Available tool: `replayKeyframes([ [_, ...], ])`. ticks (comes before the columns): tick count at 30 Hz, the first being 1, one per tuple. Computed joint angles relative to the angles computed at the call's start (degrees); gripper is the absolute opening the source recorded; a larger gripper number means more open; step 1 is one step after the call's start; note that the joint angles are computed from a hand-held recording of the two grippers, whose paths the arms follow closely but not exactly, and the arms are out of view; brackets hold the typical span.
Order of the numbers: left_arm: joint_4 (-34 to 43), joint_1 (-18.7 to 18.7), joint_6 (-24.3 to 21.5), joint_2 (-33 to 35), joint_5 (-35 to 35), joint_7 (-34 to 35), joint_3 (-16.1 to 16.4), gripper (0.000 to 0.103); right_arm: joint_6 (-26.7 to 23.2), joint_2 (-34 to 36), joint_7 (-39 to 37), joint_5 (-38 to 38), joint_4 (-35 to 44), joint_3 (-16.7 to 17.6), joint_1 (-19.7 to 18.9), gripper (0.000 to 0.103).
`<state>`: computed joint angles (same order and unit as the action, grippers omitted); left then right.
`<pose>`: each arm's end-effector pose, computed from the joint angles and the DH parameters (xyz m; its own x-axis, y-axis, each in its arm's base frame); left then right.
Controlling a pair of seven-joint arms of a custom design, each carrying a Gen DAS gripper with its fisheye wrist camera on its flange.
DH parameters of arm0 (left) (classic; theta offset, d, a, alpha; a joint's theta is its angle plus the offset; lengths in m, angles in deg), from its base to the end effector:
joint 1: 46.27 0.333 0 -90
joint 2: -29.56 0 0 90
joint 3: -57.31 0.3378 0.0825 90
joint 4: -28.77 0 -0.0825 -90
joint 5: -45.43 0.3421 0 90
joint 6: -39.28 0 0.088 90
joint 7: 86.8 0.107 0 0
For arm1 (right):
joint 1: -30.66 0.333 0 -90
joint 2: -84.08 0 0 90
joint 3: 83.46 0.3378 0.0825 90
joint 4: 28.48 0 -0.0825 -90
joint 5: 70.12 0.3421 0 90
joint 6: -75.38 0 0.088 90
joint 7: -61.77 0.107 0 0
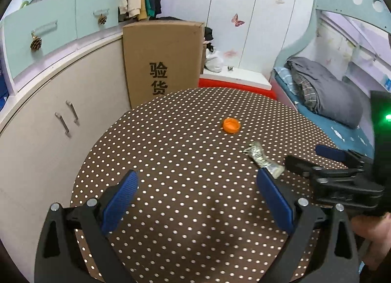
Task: Collect trash
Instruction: 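Grasp the orange bottle cap with the left tool while the right tool grasps the white tube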
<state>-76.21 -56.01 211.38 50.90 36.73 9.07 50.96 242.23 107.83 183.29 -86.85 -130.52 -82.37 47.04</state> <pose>0.6414 -0.1627 0.4701 -0.2511 -0.9639 0.0891 -0.6897 0.1136 -0.7152 0.6367 0.2168 0.4510 0.0601 -0.9891 -0.1343 -0.7574 0.0424 -0.6515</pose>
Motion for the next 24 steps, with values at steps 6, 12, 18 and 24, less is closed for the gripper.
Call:
replayKeyframes([
  [6,3.2,-1.6,-1.9,2.9,1.9,-2.4,2.0,0.095,-4.3,5.4,-3.9,0.9,6.6,1.7,-0.1,0.054],
  [12,8.6,-2.3,-4.4,6.8,3.8,-3.7,2.7,0.095,-3.9,5.1,-1.5,-3.8,5.5,-2.2,3.3,0.021],
  [18,21.2,-4.8,-10.1,14.4,7.9,-3.4,3.5,0.095,0.0,2.7,0.7,-2.2,0.8,-1.8,0.3,0.020],
  [24,41.4,-7.7,-20.0,26.0,11.5,-4.8,4.8,0.095,4.4,0.9,0.9,-0.5,-2.4,-1.8,-2.0,0.020],
])
